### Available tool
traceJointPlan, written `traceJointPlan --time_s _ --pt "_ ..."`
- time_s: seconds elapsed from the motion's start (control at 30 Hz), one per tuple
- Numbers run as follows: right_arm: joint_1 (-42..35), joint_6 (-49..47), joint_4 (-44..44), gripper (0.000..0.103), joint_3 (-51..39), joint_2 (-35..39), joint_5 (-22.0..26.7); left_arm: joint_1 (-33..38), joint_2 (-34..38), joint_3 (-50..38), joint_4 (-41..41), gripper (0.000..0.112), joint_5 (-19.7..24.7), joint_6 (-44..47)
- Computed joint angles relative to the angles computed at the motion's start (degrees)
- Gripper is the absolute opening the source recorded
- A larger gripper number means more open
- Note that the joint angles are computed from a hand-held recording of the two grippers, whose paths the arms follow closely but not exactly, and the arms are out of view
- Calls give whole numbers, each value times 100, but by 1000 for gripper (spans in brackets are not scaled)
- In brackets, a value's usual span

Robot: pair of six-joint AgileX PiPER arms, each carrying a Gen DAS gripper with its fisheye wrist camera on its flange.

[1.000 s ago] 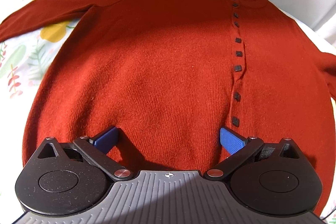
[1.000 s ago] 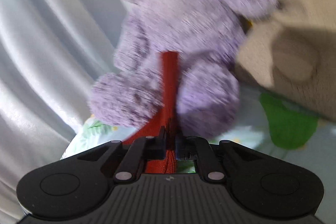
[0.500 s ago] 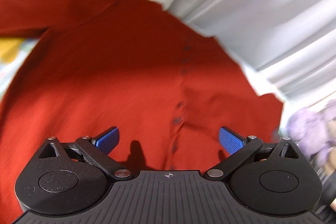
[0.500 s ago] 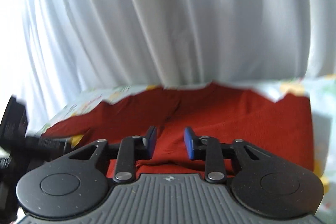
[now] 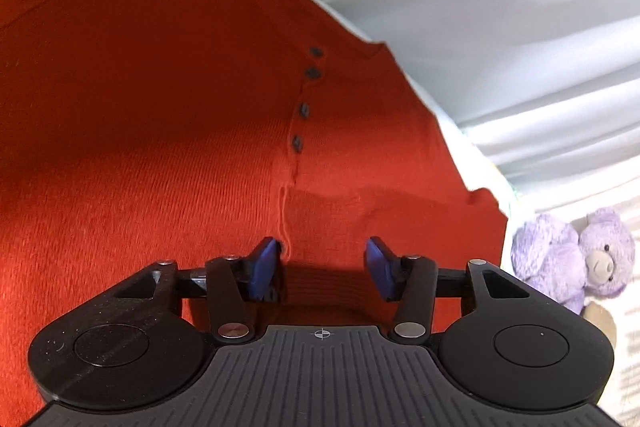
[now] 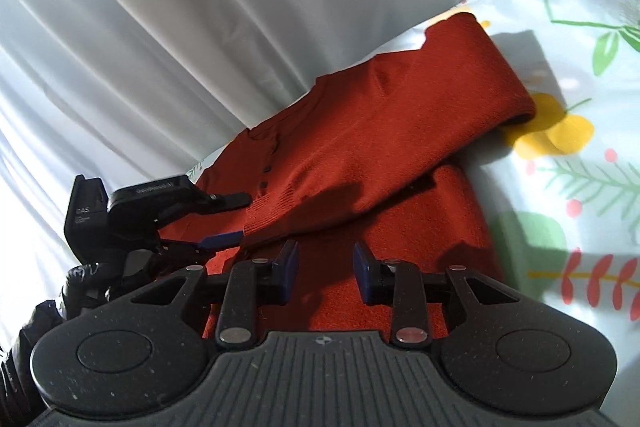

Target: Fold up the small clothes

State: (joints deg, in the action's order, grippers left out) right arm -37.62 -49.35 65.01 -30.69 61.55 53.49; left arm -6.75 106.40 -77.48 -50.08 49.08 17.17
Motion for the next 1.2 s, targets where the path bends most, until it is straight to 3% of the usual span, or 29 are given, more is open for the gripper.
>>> traceJointPlan --time_s 0.03,0.07,0.1,0.13,0.37,0.5,0.6,0.67,0.8,0.9,1.0,1.13,1.2 --pt "-39 46 -33 30 -15 -25 10 -13 45 -38 -8 42 -25 32" --pt "-92 55 -54 30 -6 -44 21 24 19 -30 23 17 42 32" --pt "-182 44 -75 30 6 -45 76 3 91 -101 30 8 93 -2" --pt "-218 52 -79 30 15 -26 86 -19 169 -164 29 6 116 -4" --pt "199 351 -195 30 -171 200 -238 -124 178 -276 109 5 -12 272" --pt "354 626 -445 30 -392 313 -446 99 -281 -386 -42 5 -167 888" --pt "640 1351 -1189 30 -711 394 -913 160 -699 -435 756 5 -781 958" --pt "624 1605 -1431 30 -915 504 -1033 193 -770 -507 1662 5 -1130 529" --pt "494 1701 -1583 30 -1315 762 -1021 516 -475 -685 2379 5 -1156 -18" --pt "617 2012 -1962 30 -1719 1023 -1094 681 -238 -639 2347 5 -1115 163" --pt "760 2258 -2299 33 -2227 1386 -1034 959 -76 -552 1788 6 -1028 709" --pt "889 2143 -2282 54 -2821 2006 -955 1133 111 -440 889 28 -973 1331" --pt "1048 2313 -2353 57 -3098 2348 -1015 1128 175 -462 650 33 -869 1578"
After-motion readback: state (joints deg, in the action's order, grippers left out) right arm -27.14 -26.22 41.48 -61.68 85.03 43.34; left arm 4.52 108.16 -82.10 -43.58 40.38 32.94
